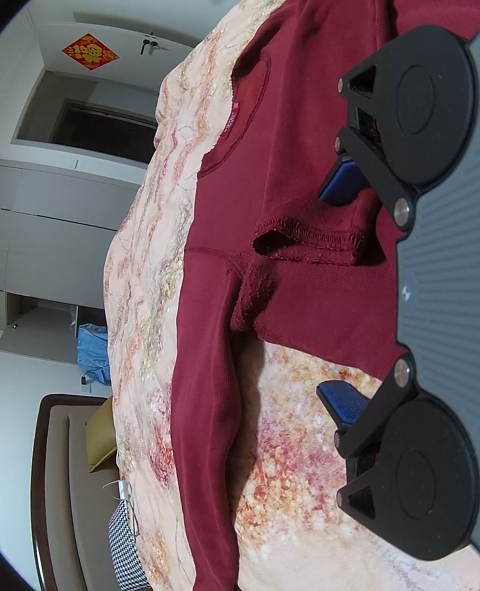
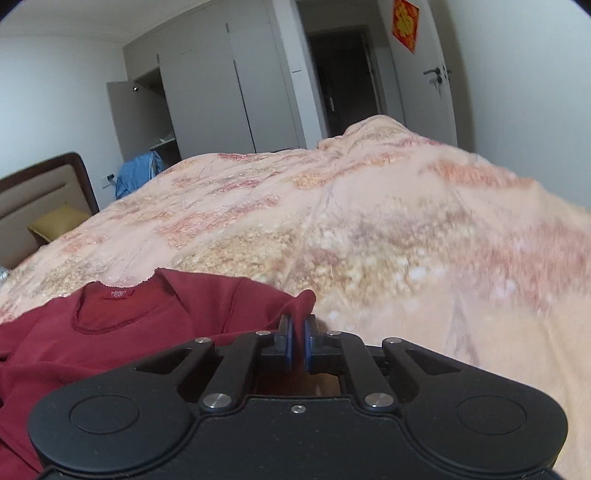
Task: Fold small clothes
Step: 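Lift the sleeve and lay it across the sweater body with the right gripper, then open the right gripper and release the sleeve onto the sweater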
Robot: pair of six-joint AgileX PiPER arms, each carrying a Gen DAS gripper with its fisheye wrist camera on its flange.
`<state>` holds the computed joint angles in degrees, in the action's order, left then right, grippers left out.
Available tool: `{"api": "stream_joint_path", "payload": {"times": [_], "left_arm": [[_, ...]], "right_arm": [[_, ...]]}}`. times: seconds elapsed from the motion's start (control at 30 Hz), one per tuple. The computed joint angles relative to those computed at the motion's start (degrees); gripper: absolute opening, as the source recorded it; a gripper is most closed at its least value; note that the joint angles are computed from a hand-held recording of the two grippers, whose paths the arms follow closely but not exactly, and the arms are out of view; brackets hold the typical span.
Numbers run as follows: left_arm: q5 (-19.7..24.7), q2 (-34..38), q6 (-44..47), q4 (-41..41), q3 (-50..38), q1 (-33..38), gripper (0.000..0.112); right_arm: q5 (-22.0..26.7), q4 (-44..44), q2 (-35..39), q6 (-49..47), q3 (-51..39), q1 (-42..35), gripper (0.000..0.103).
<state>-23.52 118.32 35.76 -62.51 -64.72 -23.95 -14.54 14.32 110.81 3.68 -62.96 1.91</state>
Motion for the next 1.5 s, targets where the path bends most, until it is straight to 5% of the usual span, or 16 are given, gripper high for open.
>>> {"api": "stream_joint_path", "payload": {"times": [0.1,0.2,0.3,0.47,0.63,0.8,0.83,0.87,1.17,1.37,1.43,1.5], "left_arm": [[0.1,0.0,0.2,-0.3,-0.1,0.0,0.103],[0.2,0.0,0.1,-0.2,-0.1,0.0,0.103],[0.1,0.0,0.4,-0.3,-0.1,0.0,0.103],[0.1,0.1,0.6,-0.6,-0.3,0.0,0.103],[0.1,0.1,0.0,-0.1,-0.2,0.0,0.103],[0.1,0.2,-1.2,1.1,-0.1,0.2,0.103],[0.1,0.2,-1.2,1.1,-0.1,0.2,0.103],[0.1,0.2,-1.1,1.0,-0.2,0.2,0.103],[0.0,0.2,-2.1,1.9,0.0,0.3,0.103],[2.3,-1.1,3.7,-3.7,-0.5,0.8,0.103],[4.6,-3.4,15.2,-14.2,-0.6,0.8,0.103],[6.3,-7.3,24.3,-22.5,1.5,0.6,0.103]], "right_arm": [[0.1,-2.4,-1.4,3.8,1.7,-0.3,0.019],[-0.7,10.8,-6.1,-10.8,6.2,1.0,0.041],[-1.5,14.6,-13.4,-15.7,14.0,2.4,0.049],[-2.2,8.2,-22.1,-9.9,25.6,4.3,0.051],[-9.9,29.0,-19.0,-33.3,28.0,13.4,0.051],[-17.4,30.3,-15.2,-36.0,25.9,17.5,0.043],[-17.6,29.5,-14.6,-35.7,25.2,17.2,0.036],[-17.0,29.8,-14.0,-36.3,24.4,17.1,0.004],[-18.2,38.3,-13.4,-40.4,24.5,19.2,0.005],[-13.2,39.3,-17.8,-38.0,26.3,18.4,0.023],[-12.9,40.7,-21.0,-37.8,29.0,20.1,0.036],[-13.3,43.4,-24.5,-38.4,32.1,22.9,0.060]]}}
